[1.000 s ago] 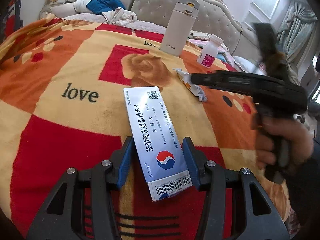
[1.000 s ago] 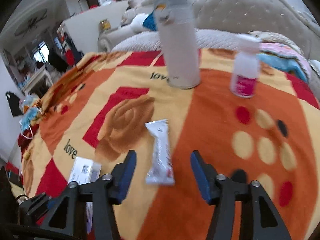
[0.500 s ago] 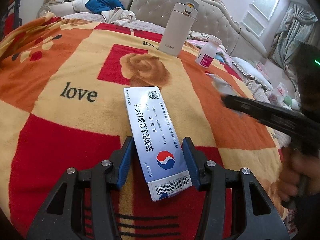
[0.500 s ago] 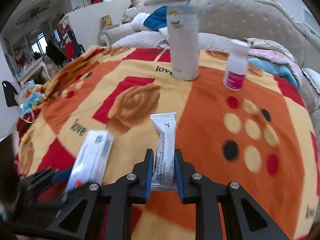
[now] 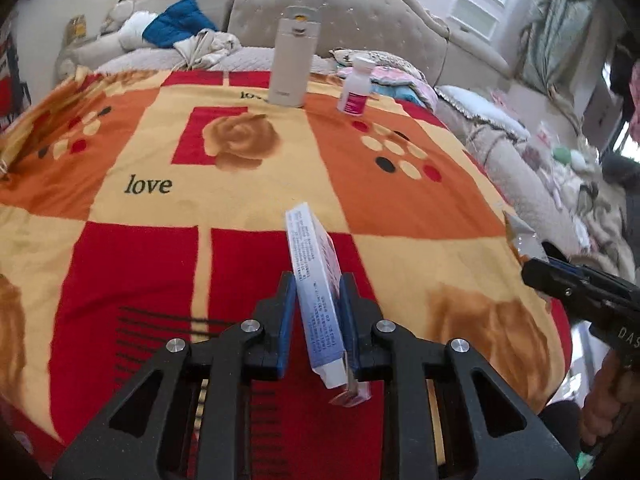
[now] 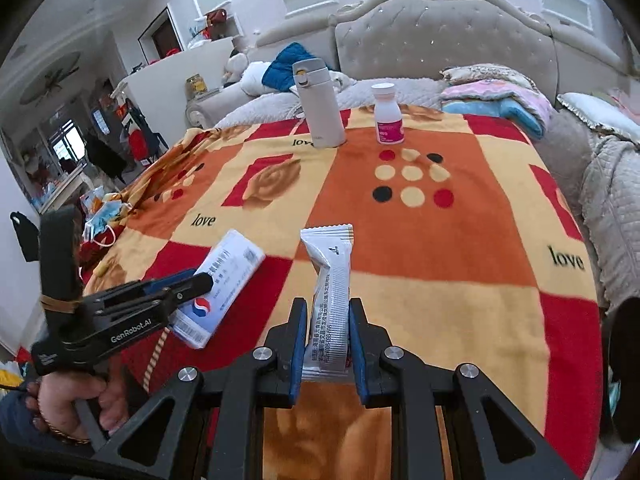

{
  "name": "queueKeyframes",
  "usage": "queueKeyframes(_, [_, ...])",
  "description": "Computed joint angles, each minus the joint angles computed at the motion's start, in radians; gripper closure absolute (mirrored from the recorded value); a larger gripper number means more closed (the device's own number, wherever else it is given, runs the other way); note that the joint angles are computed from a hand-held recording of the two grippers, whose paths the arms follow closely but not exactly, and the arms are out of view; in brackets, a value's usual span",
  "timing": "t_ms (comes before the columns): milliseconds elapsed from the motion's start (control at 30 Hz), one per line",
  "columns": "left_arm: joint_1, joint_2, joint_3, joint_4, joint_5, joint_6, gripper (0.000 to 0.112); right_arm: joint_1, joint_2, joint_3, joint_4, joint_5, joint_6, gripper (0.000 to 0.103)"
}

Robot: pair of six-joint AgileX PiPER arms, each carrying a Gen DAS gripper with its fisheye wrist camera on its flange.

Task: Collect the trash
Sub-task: 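Grasp the white sachet with the right tool while the left tool grasps the white medicine box, then lift the sachet and medicine box off the blanket with both tools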

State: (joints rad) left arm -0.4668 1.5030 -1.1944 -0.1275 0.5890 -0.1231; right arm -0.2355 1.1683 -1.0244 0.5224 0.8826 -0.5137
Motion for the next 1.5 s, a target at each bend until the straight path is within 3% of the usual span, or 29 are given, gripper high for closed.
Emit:
queueKeyframes(133, [-0.034, -0.005, 0.000, 0.094, 0.002, -0.094, 0.092, -0.021, -0.037, 0.042, 0.035, 0.011, -0.029, 0.084])
queueKeyframes(300, [0.067, 0.071, -0.032, -0.146, 0.075, 0.115, 0.083, -0.034, -0.055, 0.063, 0.058, 0.015, -0.064, 0.084])
queueKeyframes(400, [0.087, 0.080, -0.014, -0.221, 0.070, 0.181, 0.069, -0.044, -0.058, 0.075, 0.079, 0.016, -0.083, 0.084])
queueKeyframes(467, [0.068, 0.085, -0.018, -0.161, 0.062, 0.126, 0.054, -0.045, -0.058, 0.080, 0.087, 0.021, -0.093, 0.084])
queueKeyframes(567, [0.026, 0.098, -0.031, -0.062, 0.061, 0.054, 0.045, -0.037, -0.053, 0.080, 0.086, 0.018, -0.094, 0.084])
queueKeyframes(700, [-0.059, 0.127, -0.061, 0.152, 0.083, -0.096, 0.044, -0.025, -0.048, 0.077, 0.078, 0.014, -0.089, 0.084])
queueKeyframes(767, [-0.067, 0.128, -0.053, 0.177, 0.073, -0.119, 0.052, -0.021, -0.052, 0.077, 0.074, 0.016, -0.087, 0.084])
queueKeyframes(800, [-0.066, 0.126, -0.050, 0.179, 0.070, -0.121, 0.064, -0.019, -0.054, 0.075, 0.073, 0.017, -0.087, 0.084])
queueKeyframes(833, [-0.057, 0.120, -0.047, 0.165, 0.069, -0.109, 0.087, -0.018, -0.058, 0.076, 0.072, 0.017, -0.085, 0.084])
queueKeyframes(867, [-0.043, 0.114, -0.043, 0.122, 0.065, -0.074, 0.096, -0.016, -0.060, 0.075, 0.070, 0.016, -0.081, 0.084])
queueKeyframes(967, [-0.003, 0.072, -0.029, 0.032, 0.047, -0.004, 0.096, -0.009, -0.063, 0.067, 0.064, 0.014, -0.069, 0.084])
queueKeyframes(1100, [0.031, 0.033, -0.065, -0.045, 0.097, 0.050, 0.096, 0.019, -0.068, 0.046, 0.044, 0.013, -0.046, 0.084])
queueKeyframes(1333, [-0.034, 0.003, -0.158, 0.160, 0.218, -0.144, 0.097, 0.076, -0.062, -0.002, 0.005, 0.011, 0.009, 0.084])
queueKeyframes(1500, [-0.073, -0.017, -0.166, 0.247, 0.231, -0.214, 0.097, 0.066, -0.084, -0.002, 0.000, 0.014, 0.012, 0.084])
